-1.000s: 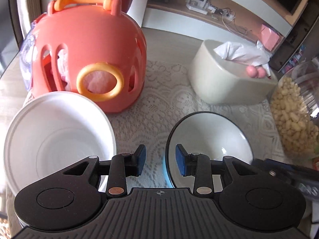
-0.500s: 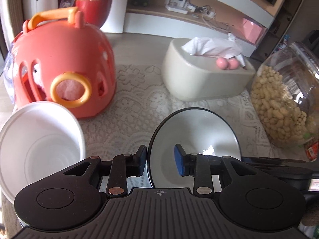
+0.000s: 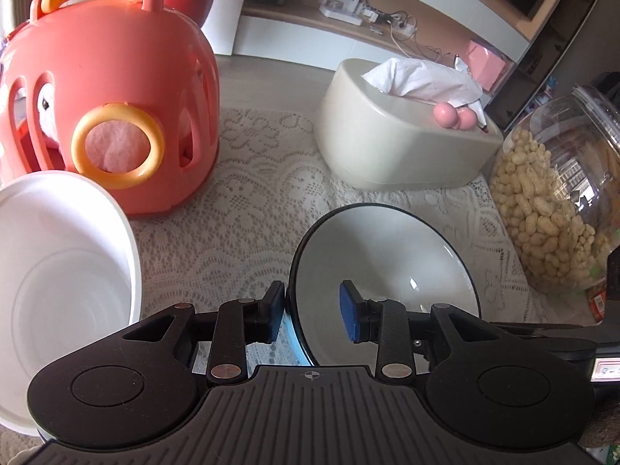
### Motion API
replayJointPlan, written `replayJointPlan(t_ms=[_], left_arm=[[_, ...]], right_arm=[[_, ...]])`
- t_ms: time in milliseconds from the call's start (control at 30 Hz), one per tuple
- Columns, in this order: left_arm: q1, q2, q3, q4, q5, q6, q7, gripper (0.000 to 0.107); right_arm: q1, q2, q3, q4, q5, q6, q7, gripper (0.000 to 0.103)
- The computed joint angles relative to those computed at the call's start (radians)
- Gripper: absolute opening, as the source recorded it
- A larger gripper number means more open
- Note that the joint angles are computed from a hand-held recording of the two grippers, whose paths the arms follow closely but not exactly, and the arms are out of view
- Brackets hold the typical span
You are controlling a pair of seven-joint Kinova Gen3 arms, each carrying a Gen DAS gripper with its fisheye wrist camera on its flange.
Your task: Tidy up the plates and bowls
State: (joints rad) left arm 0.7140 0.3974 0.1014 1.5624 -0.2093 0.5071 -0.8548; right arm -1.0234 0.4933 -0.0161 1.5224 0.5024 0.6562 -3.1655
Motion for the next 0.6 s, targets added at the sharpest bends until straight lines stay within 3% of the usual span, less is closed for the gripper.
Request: replayJointPlan(t_ms=[200, 367, 500, 600], left_arm=[[-0.002, 0.004, 0.004, -0.003, 0.002, 0.010, -0.001, 0.035], [-0.104, -0.006, 0.091, -0.053, 0.149, 0.136, -0.093, 0.035], [-0.110, 0.012, 0.096, -0.057, 0.185, 0.139, -0.147, 0.034], [-0.173, 0.046, 0.143, -0.042, 0.285, 0.110, -0.222, 0.034]], right_arm=[[0.015, 0.033, -0.017, -0.054, -0.038, 0.047, 0.056, 0.042], [0.007, 0.026, -0.015, -0.058, -0.044, 0.060, 0.068, 0.042], [0.003, -0.005, -0.008, -0.003, -0.027, 0.008, 0.041, 0.042], [0.022, -0.004, -0.015, 0.016, -0.048, -0.017, 0.033, 0.042]])
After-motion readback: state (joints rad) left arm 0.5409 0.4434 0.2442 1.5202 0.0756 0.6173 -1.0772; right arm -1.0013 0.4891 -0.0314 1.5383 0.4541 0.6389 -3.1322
